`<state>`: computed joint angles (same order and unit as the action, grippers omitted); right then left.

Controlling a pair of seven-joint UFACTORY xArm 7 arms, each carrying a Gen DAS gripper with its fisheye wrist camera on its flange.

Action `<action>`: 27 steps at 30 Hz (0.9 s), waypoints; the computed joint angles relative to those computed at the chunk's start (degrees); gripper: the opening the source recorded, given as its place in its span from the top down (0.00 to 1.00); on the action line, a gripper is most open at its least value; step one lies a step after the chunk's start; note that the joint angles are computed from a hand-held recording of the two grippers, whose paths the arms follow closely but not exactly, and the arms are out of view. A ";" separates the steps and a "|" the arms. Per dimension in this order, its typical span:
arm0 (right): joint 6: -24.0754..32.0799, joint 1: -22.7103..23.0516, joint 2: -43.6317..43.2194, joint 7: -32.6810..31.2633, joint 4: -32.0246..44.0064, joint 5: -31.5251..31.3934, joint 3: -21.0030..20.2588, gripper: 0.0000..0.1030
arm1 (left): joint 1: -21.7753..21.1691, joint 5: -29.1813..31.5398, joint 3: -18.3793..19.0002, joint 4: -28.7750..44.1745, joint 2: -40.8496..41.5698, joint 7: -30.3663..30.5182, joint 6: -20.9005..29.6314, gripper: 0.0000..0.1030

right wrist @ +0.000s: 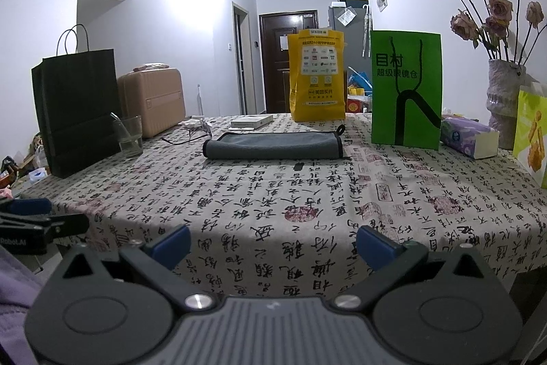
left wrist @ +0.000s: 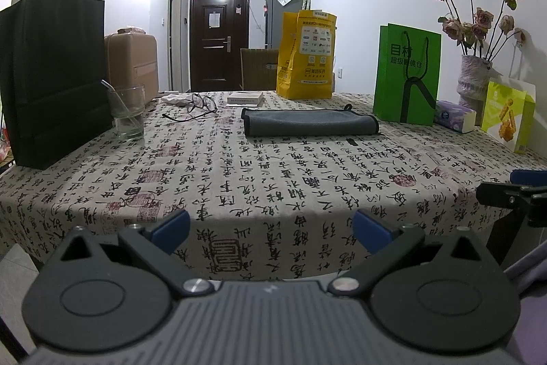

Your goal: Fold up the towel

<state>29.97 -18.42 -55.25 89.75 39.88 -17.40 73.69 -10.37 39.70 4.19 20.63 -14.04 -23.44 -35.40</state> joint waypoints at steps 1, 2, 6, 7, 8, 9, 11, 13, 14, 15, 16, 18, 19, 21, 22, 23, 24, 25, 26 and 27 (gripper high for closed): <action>0.02 0.02 -0.07 0.03 0.00 -0.05 0.00 0.00 | 0.01 0.00 -0.01 0.00 0.00 0.00 0.00 0.00; 0.00 -0.10 -0.13 0.07 0.04 -0.12 0.09 0.00 | 0.07 -0.23 -0.14 -0.06 -0.03 0.18 -0.04 0.00; -0.26 -0.22 -0.19 0.03 0.01 -0.18 0.16 0.00 | 0.06 -0.25 -0.12 -0.09 -0.03 0.23 -0.07 0.00; -0.18 -0.19 -0.19 0.03 0.02 -0.15 0.18 0.00 | 0.06 -0.25 -0.11 -0.09 -0.03 0.23 -0.07 0.00; -0.19 -0.19 -0.19 0.02 0.02 -0.14 0.18 0.00 | 0.06 -0.25 -0.11 -0.09 -0.03 0.23 -0.07 0.00; -0.11 -0.19 -0.25 0.10 0.03 -0.09 0.23 0.00 | 0.06 -0.25 -0.11 -0.09 -0.03 0.23 -0.07 0.00; -0.11 -0.19 -0.26 0.09 0.03 -0.07 0.23 0.00 | -0.03 0.18 0.10 0.05 0.03 -0.06 -0.03 0.00; -0.13 -0.17 -0.25 0.05 0.01 -0.06 0.22 0.00 | -0.01 0.54 0.19 0.25 -0.01 -0.34 0.14 0.00; -0.07 -0.19 -0.32 0.06 0.02 -0.08 0.24 0.00 | 0.02 0.53 0.18 0.27 0.02 -0.32 0.11 0.00; -0.10 -0.17 -0.34 0.07 0.02 -0.07 0.22 0.00 | 0.00 0.65 0.20 0.30 0.02 -0.47 0.18 0.00; -0.10 -0.17 -0.35 0.06 0.02 -0.07 0.22 0.00 | 0.03 0.65 0.17 0.28 -0.01 -0.47 0.18 0.00; -0.07 -0.12 -0.34 0.08 0.00 -0.02 0.21 0.00 | 0.06 0.66 0.15 0.29 -0.01 -0.48 0.18 0.00; -0.03 -0.14 -0.31 0.11 0.04 0.02 0.22 0.00 | 0.06 0.66 0.14 0.29 -0.01 -0.48 0.18 0.00; -0.08 -0.07 -0.33 0.14 -0.01 0.03 0.18 0.00 | 0.09 0.69 0.17 0.37 0.03 -0.49 0.15 0.00; -0.14 -0.07 -0.31 0.16 -0.02 0.04 0.16 0.00 | 0.08 0.84 0.23 0.44 0.07 -0.58 0.15 0.00; -0.18 -0.11 -0.29 0.18 -0.01 0.04 0.17 0.00 | 0.14 0.77 0.17 0.38 0.01 -0.51 0.14 0.00; -0.18 -0.11 -0.29 0.18 -0.01 0.03 0.17 0.00 | 0.13 0.89 0.22 0.52 0.02 -0.60 0.19 0.00; -0.17 -0.12 -0.25 0.17 0.00 0.03 0.17 0.00 | 0.11 1.13 0.33 0.67 -0.02 -0.78 0.28 0.00; -0.16 -0.11 -0.25 0.18 0.02 0.04 0.15 0.00 | 0.13 1.14 0.32 0.67 -0.02 -0.79 0.28 0.00; -0.16 -0.11 -0.25 0.18 0.02 0.03 0.15 0.00 | 0.15 1.18 0.32 0.73 -0.05 -0.80 0.30 0.00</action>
